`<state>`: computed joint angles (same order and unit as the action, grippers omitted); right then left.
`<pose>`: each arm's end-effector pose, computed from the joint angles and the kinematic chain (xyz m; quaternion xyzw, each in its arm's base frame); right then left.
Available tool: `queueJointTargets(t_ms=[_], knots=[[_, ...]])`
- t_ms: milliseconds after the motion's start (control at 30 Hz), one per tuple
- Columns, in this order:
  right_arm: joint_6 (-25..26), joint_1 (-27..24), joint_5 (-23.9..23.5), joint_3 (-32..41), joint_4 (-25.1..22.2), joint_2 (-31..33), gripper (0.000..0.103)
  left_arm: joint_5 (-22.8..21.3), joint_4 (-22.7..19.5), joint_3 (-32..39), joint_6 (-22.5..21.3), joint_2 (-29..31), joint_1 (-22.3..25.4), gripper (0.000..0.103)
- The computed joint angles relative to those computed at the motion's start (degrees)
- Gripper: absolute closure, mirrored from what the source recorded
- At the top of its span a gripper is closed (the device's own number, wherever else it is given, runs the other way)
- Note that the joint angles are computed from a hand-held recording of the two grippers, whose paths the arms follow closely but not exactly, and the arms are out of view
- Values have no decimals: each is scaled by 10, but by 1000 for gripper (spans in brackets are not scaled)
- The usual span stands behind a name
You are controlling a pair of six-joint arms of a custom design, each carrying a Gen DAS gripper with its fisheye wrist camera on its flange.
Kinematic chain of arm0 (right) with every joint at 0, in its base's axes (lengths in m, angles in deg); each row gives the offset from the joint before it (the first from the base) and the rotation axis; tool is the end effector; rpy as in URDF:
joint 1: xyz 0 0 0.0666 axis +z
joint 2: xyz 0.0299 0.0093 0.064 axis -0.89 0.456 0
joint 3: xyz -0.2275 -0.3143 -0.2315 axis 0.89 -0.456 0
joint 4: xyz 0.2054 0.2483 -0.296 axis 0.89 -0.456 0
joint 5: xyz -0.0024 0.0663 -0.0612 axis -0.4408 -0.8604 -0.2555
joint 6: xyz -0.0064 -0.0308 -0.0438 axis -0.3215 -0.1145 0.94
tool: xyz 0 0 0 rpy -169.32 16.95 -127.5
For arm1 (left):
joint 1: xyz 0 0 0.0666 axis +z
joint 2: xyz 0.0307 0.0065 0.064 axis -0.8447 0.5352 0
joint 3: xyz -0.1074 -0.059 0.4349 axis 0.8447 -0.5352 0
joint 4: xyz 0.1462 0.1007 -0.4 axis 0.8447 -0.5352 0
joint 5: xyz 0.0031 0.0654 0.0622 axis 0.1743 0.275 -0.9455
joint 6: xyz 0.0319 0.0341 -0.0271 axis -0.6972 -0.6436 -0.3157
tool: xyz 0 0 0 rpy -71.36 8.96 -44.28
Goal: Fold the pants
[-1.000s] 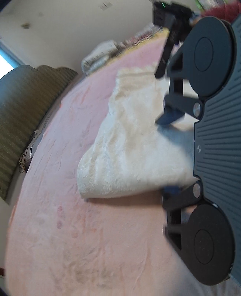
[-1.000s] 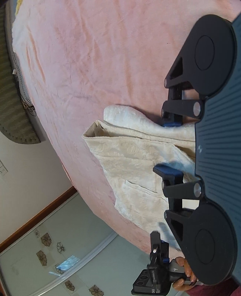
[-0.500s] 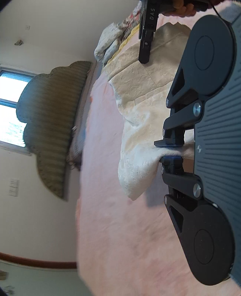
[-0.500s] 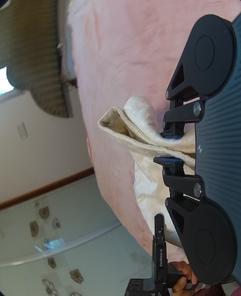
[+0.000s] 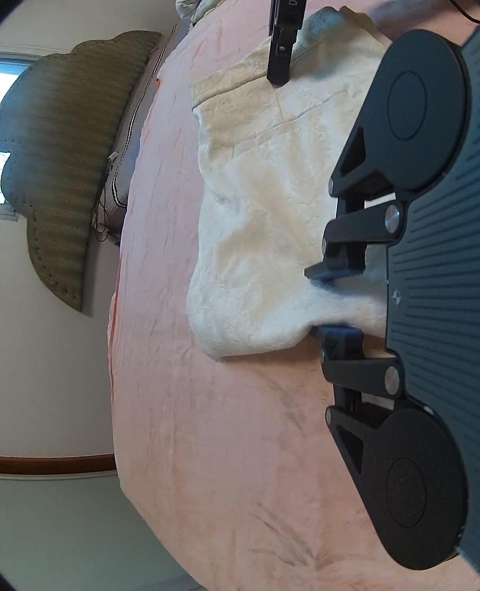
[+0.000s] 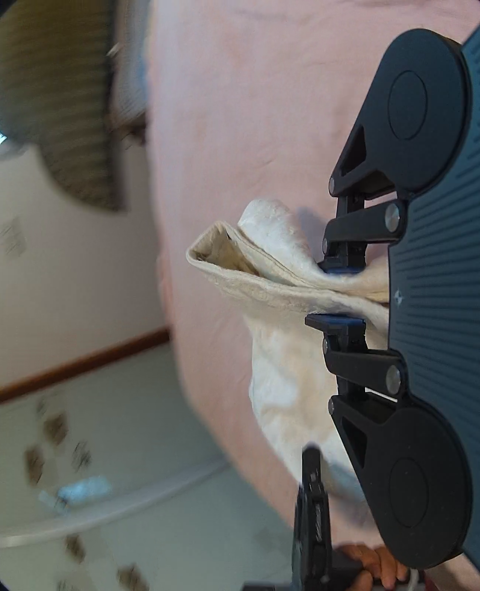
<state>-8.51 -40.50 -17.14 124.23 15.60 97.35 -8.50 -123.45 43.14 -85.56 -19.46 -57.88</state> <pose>0.3210 0.1341 0.3595 -0.0431 0.8763 0.1940 0.4389 0.2875 -0.0052 0.3925 0.0236 0.9118 -0.0452 0.4074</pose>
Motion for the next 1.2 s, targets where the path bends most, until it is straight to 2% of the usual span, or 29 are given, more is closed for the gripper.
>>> queueJointTargets(t_ms=[33, 67, 100, 167, 200, 233, 267, 300, 367, 433, 500, 533, 600, 667, 767, 833, 933, 1000, 1100, 1200], knots=[[-16, -9, -10, -12, 9, -7, 67, -3, -4, -1, 2, -9, 1, 66], [-32, -17, -17, -27, 27, -23, 67, -7, -11, -1, 0, -20, 2, 66], [-43, -15, 0, -40, 36, -44, 67, -18, -18, -2, 1, -32, 1, 66], [-23, 23, 106, -56, 39, -93, 67, -44, -36, -6, 8, -65, -9, 64], [0, 38, 124, -64, 44, -113, 67, -46, -44, -7, 8, -79, -12, 62], [24, 54, 119, -68, 46, -130, 67, -47, -56, -10, 8, -95, -18, 52], [46, 72, 104, -70, 48, -141, 67, -52, -69, -10, 5, -102, -25, 37], [65, 84, 81, -69, 40, -143, 68, -69, -88, -10, 7, -102, -44, 32], [72, 99, 53, -52, -5, -116, 69, -97, -91, -19, 4, -99, -61, 30], [60, 111, 87, -40, -39, -83, 70, -127, -86, -20, 25, -93, -76, 31], [21, 123, 124, -39, -43, -88, 69, -122, -101, -11, 38, -107, -77, 30], [11, 131, 127, -42, -36, -102, 67, -125, -103, -11, 38, -119, -79, 29], [20, 151, 140, -46, -20, -119, 67, -153, -112, -12, 37, -133, -104, 23], [30, 168, 159, -43, -29, -107, 60, -183, -105, -22, 24, -136, -134, 18], [7, 164, 167, -45, -43, -79, 57, -230, -108, -29, 41, -127, -165, 18], [-23, 173, 181, -51, -34, -97, 57, -229, -106, -31, 48, -133, -164, 18], [-12, 198, 204, -55, -18, -113, 54, -227, -109, -29, 50, -131, -160, 17], [-1, 204, 211, -45, -40, -93, 48, -228, -115, -28, 58, -132, -162, 17], [-15, 223, 264, -42, -61, -82, 48, -234, -124, -26, 65, -141, -168, 17], [-49, 232, 250, -45, -67, -106, 46, -245, -135, -25, 65, -148, -177, 15]])
